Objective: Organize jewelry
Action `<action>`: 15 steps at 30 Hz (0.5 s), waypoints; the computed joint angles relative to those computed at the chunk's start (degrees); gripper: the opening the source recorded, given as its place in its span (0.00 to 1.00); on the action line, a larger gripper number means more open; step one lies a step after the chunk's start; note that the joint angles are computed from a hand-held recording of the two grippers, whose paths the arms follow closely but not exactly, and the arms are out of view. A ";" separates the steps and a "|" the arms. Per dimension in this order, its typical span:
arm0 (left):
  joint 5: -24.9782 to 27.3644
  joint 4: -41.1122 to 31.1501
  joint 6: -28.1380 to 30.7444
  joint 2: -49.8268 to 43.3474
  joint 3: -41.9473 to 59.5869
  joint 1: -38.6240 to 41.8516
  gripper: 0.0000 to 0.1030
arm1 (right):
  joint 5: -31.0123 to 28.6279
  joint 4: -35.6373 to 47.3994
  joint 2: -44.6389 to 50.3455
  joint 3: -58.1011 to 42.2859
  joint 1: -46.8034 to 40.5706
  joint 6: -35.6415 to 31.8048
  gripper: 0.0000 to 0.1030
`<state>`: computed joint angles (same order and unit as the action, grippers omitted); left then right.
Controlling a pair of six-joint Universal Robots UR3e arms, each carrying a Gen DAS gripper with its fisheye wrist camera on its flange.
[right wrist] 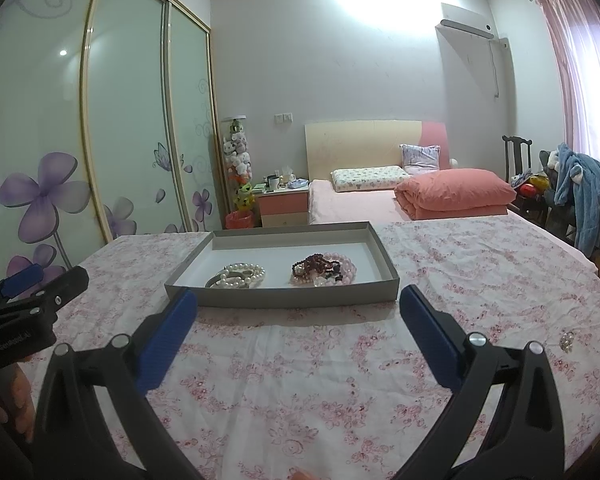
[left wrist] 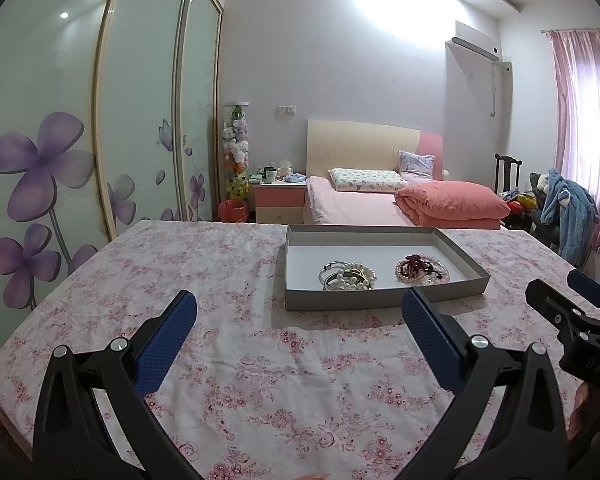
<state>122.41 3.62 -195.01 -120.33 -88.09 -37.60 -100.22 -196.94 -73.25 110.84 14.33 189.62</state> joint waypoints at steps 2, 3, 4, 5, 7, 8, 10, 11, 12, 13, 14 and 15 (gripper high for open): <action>-0.15 -0.47 -0.15 0.02 0.17 0.01 0.98 | 0.05 -0.03 -0.01 0.03 -0.04 0.02 0.96; -0.28 -0.71 -0.22 0.09 0.20 0.11 0.98 | 0.05 -0.03 -0.01 0.03 -0.04 0.02 0.96; -0.38 -0.86 -0.32 0.18 0.15 0.14 0.98 | 0.09 0.04 0.03 0.03 -0.04 0.09 0.96; -0.50 -0.92 -0.24 0.13 0.33 0.25 0.98 | 0.08 0.13 0.06 -0.03 -0.02 0.14 0.96; -0.46 -1.04 -0.39 0.18 0.23 0.22 0.98 | -0.16 0.28 0.19 -0.17 0.20 0.32 0.96; -0.47 -1.11 -0.41 0.23 0.19 0.21 0.98 | 0.06 0.09 0.19 0.00 0.01 0.27 0.96; -0.63 -1.22 -0.45 0.24 0.19 0.25 0.98 | 0.01 0.09 0.30 0.03 0.07 0.43 0.96; -0.61 -1.32 -0.56 0.35 0.03 0.18 0.98 | -0.17 0.14 0.36 -0.03 0.26 0.55 0.96; -0.68 -1.37 -0.61 0.32 0.03 0.19 0.98 | -0.17 0.09 0.39 0.03 0.27 0.62 0.96; -0.73 -1.44 -0.65 0.37 -0.03 0.15 0.98 | -0.30 0.15 0.43 -0.02 0.42 0.70 0.96; -0.75 -1.46 -0.69 0.44 -0.15 0.09 0.98 | -0.21 0.21 0.38 -0.05 0.30 0.65 0.96; -0.75 -1.54 -0.72 0.46 -0.16 0.05 0.98 | -0.42 0.23 0.44 -0.09 0.54 0.74 0.96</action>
